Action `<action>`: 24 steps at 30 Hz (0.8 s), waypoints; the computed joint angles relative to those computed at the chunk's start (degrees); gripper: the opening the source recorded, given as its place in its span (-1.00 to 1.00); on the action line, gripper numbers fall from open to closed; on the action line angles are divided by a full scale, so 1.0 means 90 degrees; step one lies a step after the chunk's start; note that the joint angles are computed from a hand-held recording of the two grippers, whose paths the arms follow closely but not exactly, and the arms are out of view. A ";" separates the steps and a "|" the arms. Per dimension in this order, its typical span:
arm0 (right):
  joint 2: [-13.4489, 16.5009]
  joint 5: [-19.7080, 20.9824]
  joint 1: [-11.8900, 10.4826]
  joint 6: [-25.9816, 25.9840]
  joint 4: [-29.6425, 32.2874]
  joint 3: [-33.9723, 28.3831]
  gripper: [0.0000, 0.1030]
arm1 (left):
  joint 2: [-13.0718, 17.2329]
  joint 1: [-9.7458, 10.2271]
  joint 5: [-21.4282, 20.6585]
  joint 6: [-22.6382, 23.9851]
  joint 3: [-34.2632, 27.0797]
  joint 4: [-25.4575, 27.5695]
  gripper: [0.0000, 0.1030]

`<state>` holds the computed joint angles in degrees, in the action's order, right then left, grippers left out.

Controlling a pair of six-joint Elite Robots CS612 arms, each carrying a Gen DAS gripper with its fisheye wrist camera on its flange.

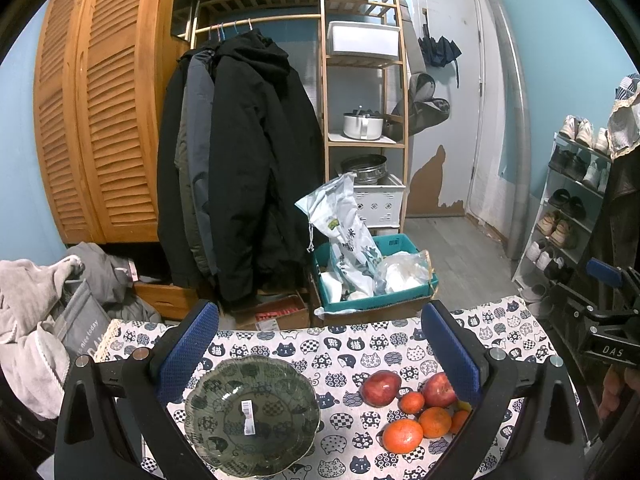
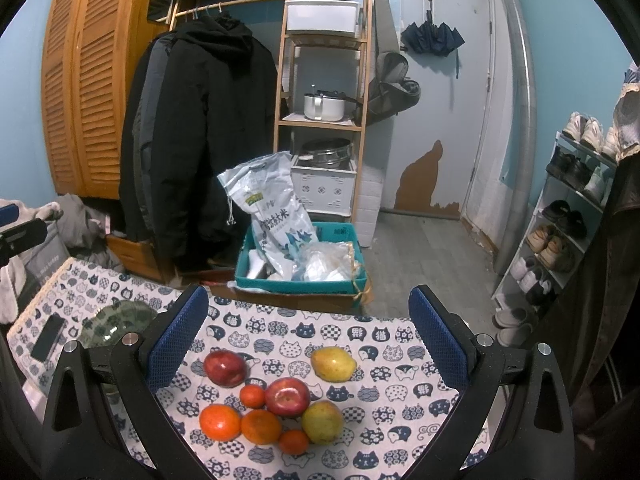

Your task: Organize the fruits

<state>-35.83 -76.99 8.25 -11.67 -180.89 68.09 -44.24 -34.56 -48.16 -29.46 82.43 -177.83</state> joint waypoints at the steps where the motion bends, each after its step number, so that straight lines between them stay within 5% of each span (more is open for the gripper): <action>1: 0.0002 -0.0002 0.0001 0.0000 0.0004 -0.0004 0.91 | 0.0001 0.0000 0.0002 -0.0003 -0.0003 0.0007 0.99; 24: -0.0005 0.0006 -0.0003 0.0003 0.0002 0.0006 0.91 | -0.0006 -0.0003 0.0027 -0.0039 0.0011 0.0020 0.99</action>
